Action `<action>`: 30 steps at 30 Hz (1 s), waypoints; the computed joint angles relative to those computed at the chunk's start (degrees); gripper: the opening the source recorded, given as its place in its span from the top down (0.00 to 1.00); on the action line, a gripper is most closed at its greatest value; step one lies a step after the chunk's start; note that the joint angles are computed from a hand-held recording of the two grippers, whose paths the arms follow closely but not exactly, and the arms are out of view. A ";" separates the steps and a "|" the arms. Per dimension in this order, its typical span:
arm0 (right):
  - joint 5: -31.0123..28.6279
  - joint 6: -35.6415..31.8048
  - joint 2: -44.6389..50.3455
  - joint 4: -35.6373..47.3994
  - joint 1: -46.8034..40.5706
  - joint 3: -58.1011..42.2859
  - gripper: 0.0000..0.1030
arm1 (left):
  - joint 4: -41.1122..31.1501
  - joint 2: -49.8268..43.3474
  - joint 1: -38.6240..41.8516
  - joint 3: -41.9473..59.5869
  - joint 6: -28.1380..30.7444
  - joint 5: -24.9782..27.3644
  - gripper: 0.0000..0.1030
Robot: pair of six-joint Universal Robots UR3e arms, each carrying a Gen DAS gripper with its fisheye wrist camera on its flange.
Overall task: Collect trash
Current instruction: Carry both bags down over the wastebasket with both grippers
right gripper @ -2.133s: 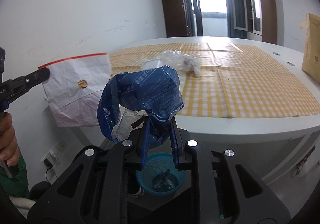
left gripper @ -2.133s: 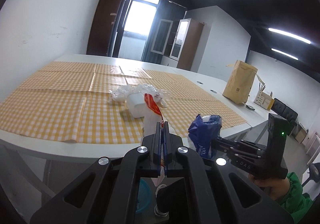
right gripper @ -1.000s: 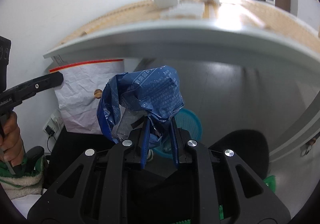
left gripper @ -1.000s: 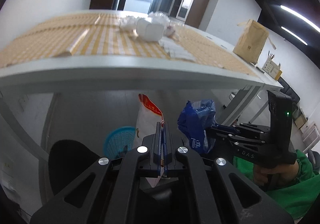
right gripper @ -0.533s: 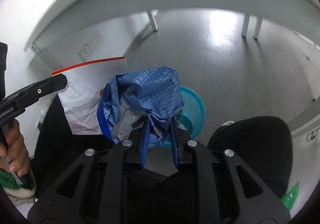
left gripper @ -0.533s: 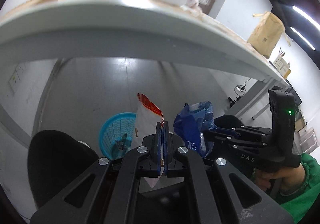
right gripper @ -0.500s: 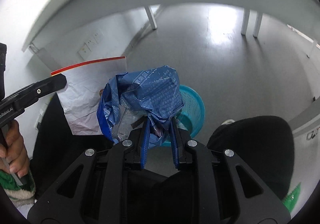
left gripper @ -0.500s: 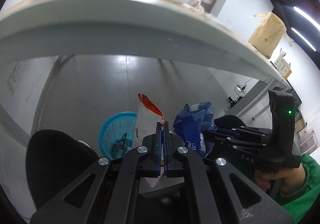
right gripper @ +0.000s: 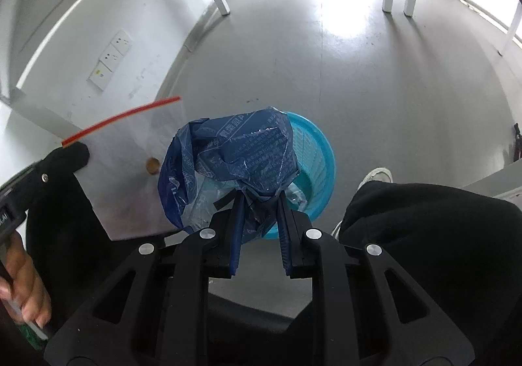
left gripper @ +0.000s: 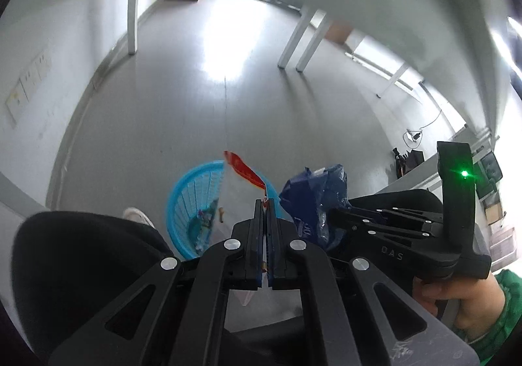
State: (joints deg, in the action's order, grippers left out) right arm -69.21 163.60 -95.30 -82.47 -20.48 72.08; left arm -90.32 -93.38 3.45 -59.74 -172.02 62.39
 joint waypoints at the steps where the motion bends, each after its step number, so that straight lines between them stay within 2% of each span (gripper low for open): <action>1: -0.42 0.79 1.22 -0.56 0.76 -0.14 0.82 | -0.43 -1.16 0.27 0.32 -0.85 -0.37 1.00; 4: -1.51 1.78 4.00 -1.77 1.83 -0.37 0.82 | -0.63 -5.26 -0.55 2.45 -3.72 0.95 1.00; 8: -2.77 3.90 8.70 -2.93 3.56 -1.91 0.82 | -3.11 -10.94 -4.35 8.63 -6.48 6.31 1.00; 11: -3.35 4.87 12.03 -3.46 4.35 -2.99 0.82 | -5.72 -14.52 -5.31 12.73 -7.54 8.04 1.00; 16: -5.14 6.67 17.12 -5.25 6.32 -4.38 0.82 | -7.51 -21.44 -6.29 19.78 -9.92 9.39 1.00; 28: -9.63 11.02 35.00 -3.73 8.38 -16.47 0.82 | -13.55 -36.50 -8.03 34.97 -15.01 11.20 1.00; 30: -9.80 11.67 37.24 -3.36 8.45 -17.88 0.82 | -17.37 -41.26 -7.99 42.24 -16.13 11.54 1.00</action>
State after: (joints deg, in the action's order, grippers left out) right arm -79.01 175.27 -58.07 -85.83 -12.03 54.20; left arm -107.69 -134.64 -4.54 -17.51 -188.16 73.93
